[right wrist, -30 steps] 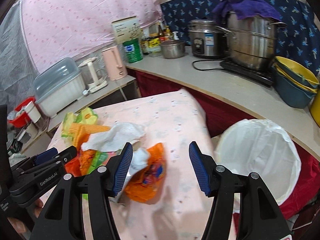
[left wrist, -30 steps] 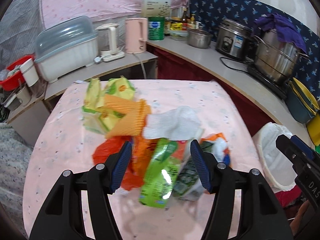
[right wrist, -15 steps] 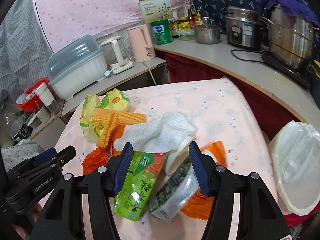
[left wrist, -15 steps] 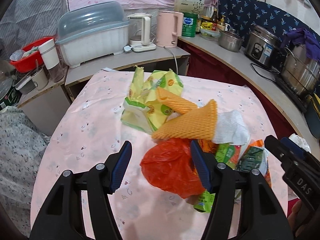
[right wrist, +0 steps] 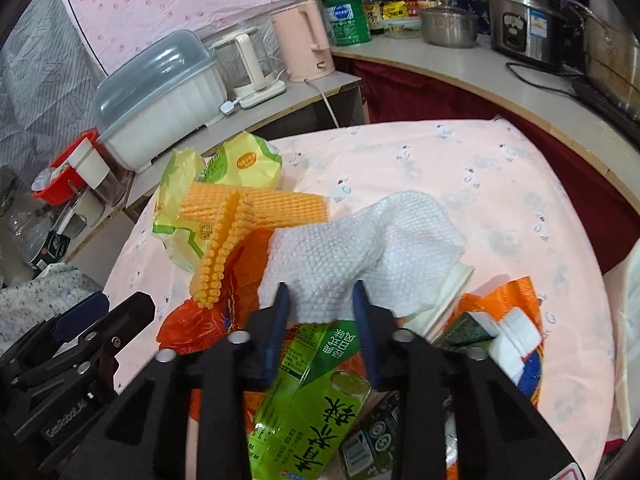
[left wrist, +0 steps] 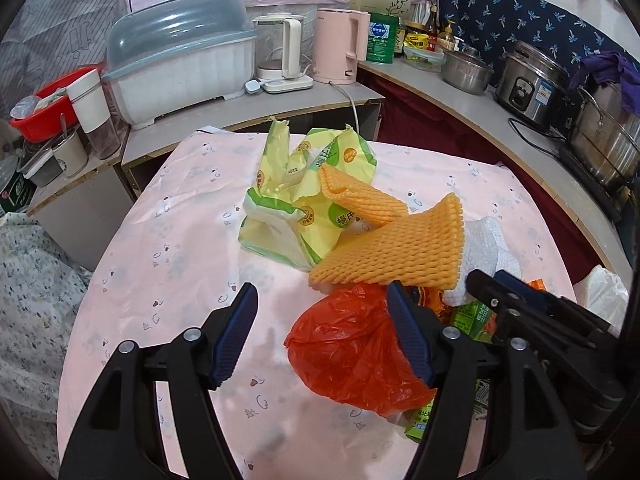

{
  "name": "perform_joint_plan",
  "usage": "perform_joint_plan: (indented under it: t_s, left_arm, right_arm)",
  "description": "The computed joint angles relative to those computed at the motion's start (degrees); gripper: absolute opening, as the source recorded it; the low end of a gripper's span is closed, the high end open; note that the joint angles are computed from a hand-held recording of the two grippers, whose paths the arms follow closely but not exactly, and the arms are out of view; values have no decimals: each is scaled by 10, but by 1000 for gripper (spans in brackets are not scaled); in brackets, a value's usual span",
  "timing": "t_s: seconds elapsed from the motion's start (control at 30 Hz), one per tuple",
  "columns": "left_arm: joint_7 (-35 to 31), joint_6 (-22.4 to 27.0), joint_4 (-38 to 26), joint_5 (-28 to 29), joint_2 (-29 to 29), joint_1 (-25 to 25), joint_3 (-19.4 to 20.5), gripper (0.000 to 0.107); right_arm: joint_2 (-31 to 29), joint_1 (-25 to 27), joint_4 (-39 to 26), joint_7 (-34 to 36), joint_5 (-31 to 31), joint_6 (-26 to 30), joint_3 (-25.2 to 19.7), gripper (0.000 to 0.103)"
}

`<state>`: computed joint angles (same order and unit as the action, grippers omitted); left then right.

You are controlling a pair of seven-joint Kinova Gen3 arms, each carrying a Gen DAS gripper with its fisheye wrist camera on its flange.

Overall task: Collect trash
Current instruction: 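Grasp the white foam net with the right gripper while the left grasps the yellow foam net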

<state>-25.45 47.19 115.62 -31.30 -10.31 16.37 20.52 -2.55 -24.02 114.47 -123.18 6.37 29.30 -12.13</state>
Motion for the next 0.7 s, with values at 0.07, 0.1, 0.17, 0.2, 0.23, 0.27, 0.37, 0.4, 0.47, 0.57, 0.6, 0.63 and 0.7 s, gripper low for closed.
perform_joint_plan:
  t_s: [0.07, 0.1, 0.17, 0.2, 0.23, 0.27, 0.37, 0.4, 0.47, 0.57, 0.6, 0.63, 0.7]
  left_arm:
    - [-4, -4, 0, 0, 4, 2, 0, 65]
    - [-5, -5, 0, -1, 6, 3, 0, 67]
    - [-4, -9, -1, -3, 11, 7, 1, 71]
    - [-2, -10, -1, -8, 13, 9, 3, 72]
    - [0, -12, -2, -11, 15, 11, 4, 73]
    - [0, -13, -4, -14, 18, 14, 4, 74]
    - [8, -19, -11, -26, 29, 23, 5, 77]
    - [10, -22, -13, -30, 33, 27, 5, 78]
    - [17, -26, -19, -40, 43, 35, 3, 79]
    - [17, -30, -30, -48, 62, 49, -5, 79]
    - [24, -29, -33, -58, 69, 54, -6, 79]
    - [29, -26, -36, -66, 75, 60, -9, 79]
    - [37, -18, -45, -76, 87, 72, -18, 70]
  right_arm:
    - [3, 2, 4, 18, -20, -7, 6, 5]
    - [0, 3, 7, 30, -31, -13, 10, 3]
    - [-9, 9, 15, 34, -35, -22, 12, 3]
    - [-16, 13, 19, 28, -28, -25, 10, 3]
    - [-23, 17, 21, 19, -19, -27, 8, 2]
    - [-29, 21, 22, 16, -14, -28, 7, 2]
    - [-48, 34, 28, 10, -10, -30, 7, 2]
    - [-53, 37, 29, 15, -15, -30, 10, 2]
    - [-61, 43, 32, 23, -23, -29, 13, 2]
    - [-71, 53, 36, 34, -32, -29, 15, 2]
    - [-74, 57, 37, 34, -31, -29, 14, 2]
    - [-77, 61, 38, 34, -29, -28, 12, 2]
    - [-82, 66, 39, 38, -30, -27, 12, 2]
